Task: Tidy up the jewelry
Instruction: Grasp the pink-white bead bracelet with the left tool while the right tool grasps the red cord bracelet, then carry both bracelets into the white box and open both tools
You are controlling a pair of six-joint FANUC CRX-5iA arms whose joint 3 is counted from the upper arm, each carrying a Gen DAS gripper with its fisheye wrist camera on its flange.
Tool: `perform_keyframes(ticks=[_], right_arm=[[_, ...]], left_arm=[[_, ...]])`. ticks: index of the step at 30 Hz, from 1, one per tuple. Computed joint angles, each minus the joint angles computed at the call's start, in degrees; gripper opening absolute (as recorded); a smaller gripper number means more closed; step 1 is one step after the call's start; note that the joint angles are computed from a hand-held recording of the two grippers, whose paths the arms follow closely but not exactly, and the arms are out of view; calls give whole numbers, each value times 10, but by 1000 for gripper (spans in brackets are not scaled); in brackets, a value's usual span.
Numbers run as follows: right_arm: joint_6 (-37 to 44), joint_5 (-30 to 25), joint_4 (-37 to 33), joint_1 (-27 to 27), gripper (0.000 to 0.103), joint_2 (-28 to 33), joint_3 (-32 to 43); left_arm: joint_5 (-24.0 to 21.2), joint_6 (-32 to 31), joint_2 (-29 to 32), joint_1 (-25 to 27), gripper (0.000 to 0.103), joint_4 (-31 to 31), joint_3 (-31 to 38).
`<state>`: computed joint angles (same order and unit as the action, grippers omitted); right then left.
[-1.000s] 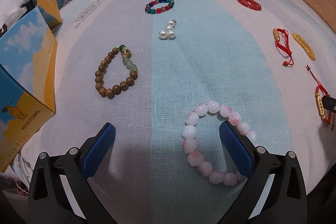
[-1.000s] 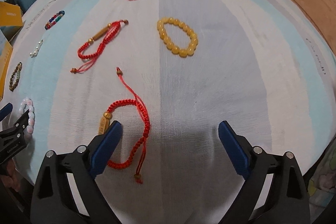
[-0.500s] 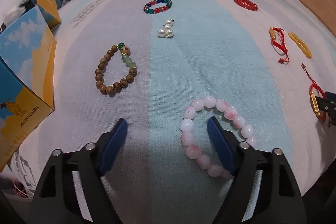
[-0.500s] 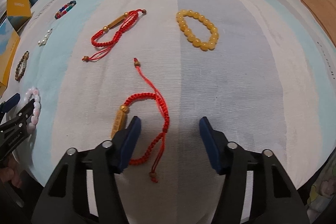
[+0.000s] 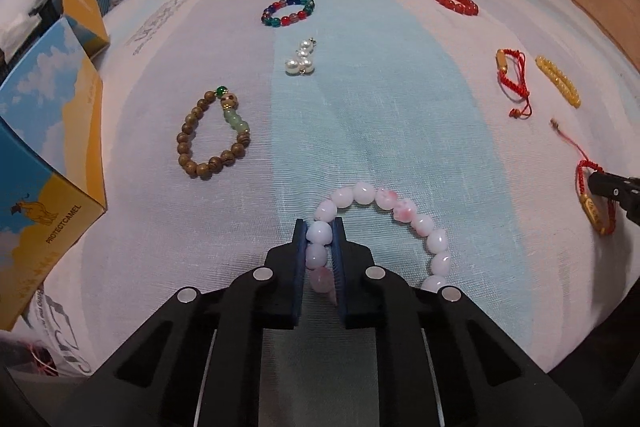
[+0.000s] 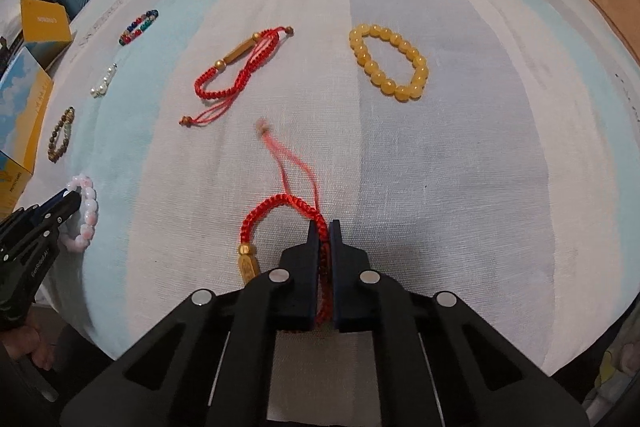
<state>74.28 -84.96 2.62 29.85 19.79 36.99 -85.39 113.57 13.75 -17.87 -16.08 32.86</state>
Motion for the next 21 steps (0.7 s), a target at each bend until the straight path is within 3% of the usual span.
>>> perform_keyframes(ticks=[21], right_arm=[[-29, 26, 32, 27, 3, -42, -18]], left_arm=[[-21, 15, -9, -1, 11, 11, 37]])
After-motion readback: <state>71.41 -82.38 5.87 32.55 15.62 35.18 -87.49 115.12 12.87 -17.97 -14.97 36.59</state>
